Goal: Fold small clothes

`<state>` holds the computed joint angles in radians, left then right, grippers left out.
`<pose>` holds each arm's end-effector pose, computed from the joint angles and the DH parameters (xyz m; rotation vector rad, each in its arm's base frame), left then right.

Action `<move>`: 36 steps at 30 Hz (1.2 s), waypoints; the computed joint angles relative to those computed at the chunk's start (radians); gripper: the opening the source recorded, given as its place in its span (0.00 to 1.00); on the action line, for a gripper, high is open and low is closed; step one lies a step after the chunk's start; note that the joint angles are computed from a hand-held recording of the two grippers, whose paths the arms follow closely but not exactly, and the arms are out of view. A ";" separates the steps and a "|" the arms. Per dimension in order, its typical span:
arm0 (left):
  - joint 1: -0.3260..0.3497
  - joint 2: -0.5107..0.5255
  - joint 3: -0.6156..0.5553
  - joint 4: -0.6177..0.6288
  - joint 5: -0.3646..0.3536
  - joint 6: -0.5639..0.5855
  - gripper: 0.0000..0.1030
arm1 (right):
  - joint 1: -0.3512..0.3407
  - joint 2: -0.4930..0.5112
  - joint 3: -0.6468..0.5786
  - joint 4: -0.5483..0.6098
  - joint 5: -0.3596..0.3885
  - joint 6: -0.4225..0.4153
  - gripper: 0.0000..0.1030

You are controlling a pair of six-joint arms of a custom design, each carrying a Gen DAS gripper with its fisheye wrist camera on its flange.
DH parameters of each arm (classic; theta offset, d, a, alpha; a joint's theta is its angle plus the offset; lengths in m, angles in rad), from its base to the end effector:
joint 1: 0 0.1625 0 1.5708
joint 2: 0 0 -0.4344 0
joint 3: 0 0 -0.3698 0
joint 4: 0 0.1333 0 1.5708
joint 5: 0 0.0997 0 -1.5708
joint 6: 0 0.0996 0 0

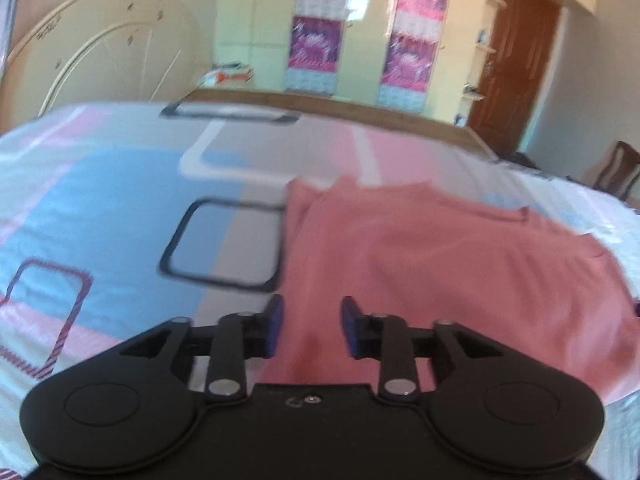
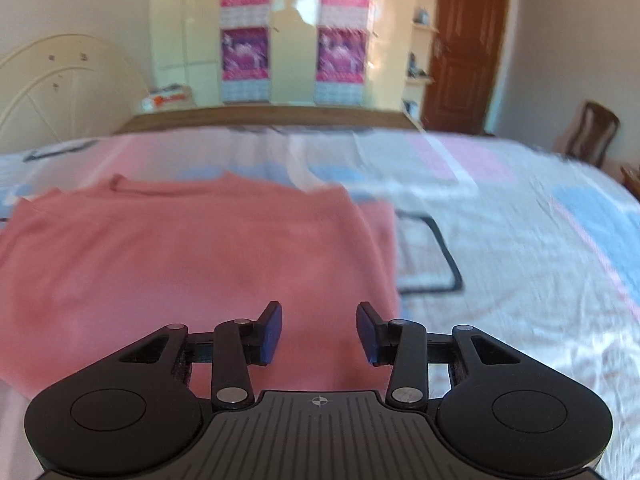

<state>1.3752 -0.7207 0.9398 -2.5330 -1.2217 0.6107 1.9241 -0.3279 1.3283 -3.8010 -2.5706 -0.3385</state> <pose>0.0040 -0.8409 0.3673 0.8300 2.3877 -0.8699 0.2869 -0.6350 0.0671 -0.0435 -1.9544 1.2954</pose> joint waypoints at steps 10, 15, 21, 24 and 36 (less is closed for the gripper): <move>-0.057 0.118 -0.090 0.137 -0.005 -0.045 0.76 | 0.001 0.119 -0.278 0.258 0.107 0.049 0.40; -0.039 0.139 -0.093 0.141 0.046 -0.073 0.81 | -0.013 0.177 -0.352 0.282 0.065 -0.003 0.41; -0.046 0.143 -0.089 0.135 0.071 -0.060 0.83 | -0.025 0.136 -0.268 0.204 0.081 0.008 0.55; -0.047 0.140 -0.071 0.108 0.076 -0.041 0.85 | -0.030 0.119 -0.223 0.189 0.076 0.021 0.56; -0.043 0.150 -0.077 0.080 0.079 -0.005 0.94 | -0.033 0.043 0.009 0.019 0.002 0.060 0.65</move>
<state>1.3320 -0.5704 0.8623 -2.4532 -1.1427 0.6058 1.8914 -0.2845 1.3374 -3.7824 -2.5685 -0.2782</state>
